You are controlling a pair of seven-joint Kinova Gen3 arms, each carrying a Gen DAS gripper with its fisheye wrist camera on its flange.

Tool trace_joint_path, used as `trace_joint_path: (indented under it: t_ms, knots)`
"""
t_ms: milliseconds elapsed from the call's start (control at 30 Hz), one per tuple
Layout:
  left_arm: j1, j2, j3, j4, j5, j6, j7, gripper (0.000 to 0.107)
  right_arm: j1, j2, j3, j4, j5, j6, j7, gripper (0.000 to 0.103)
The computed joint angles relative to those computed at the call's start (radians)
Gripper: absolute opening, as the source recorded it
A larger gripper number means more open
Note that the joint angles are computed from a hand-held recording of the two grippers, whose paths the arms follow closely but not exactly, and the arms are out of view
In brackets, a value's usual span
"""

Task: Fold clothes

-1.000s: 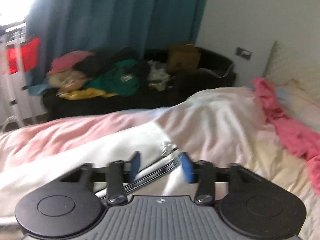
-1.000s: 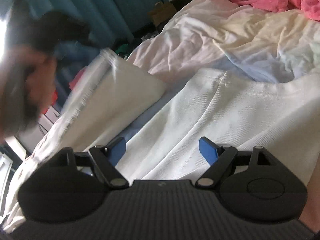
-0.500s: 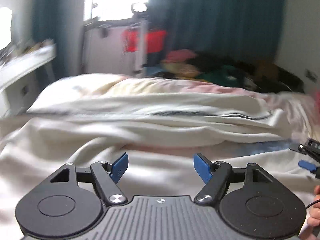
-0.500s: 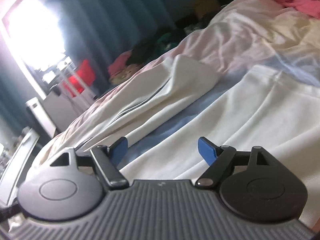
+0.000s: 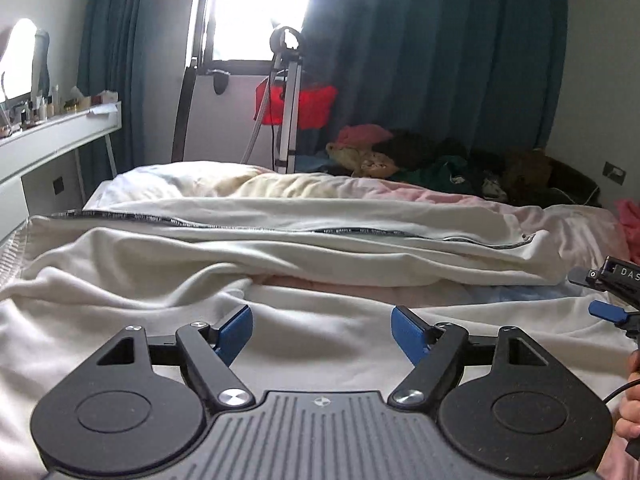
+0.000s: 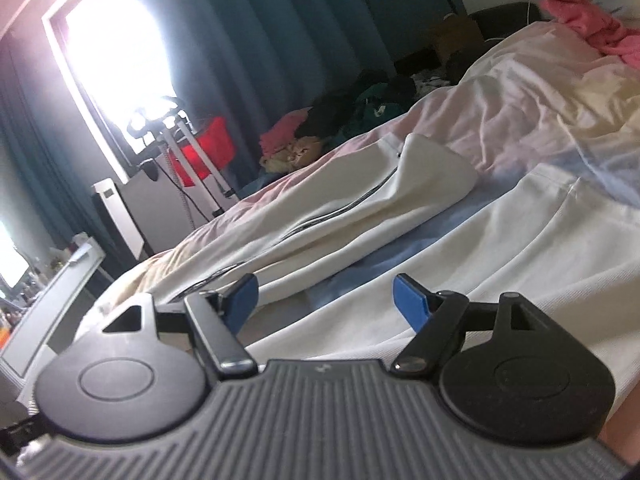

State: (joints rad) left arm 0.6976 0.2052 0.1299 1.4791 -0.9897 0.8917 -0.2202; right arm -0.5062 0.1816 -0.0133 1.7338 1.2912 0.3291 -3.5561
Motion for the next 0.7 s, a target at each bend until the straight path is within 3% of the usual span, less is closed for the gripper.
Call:
trace_joint_path:
  t_ms: [67,233,300,700]
  knots:
    - [0.004,0.007,0.000,-0.002,-0.002,0.009,0.001,0.078,0.011,0.006,0.005,0.002,-0.005,-0.027,-0.008,0.077]
    - [0.006,0.027,-0.006,-0.014,0.015,0.017,-0.002,0.079,0.027,0.031,0.054,0.007,-0.077,-0.120,0.002,0.062]
    - [0.008,0.039,-0.012,-0.024,0.022,0.025,-0.011,0.079,0.042,0.045,0.068,0.006,-0.135,-0.162,0.022,0.045]
    - [0.009,0.066,-0.042,-0.048,0.090,0.051,-0.032,0.079,0.185,0.148,0.069,-0.036,-0.433,-0.361,0.115,0.045]
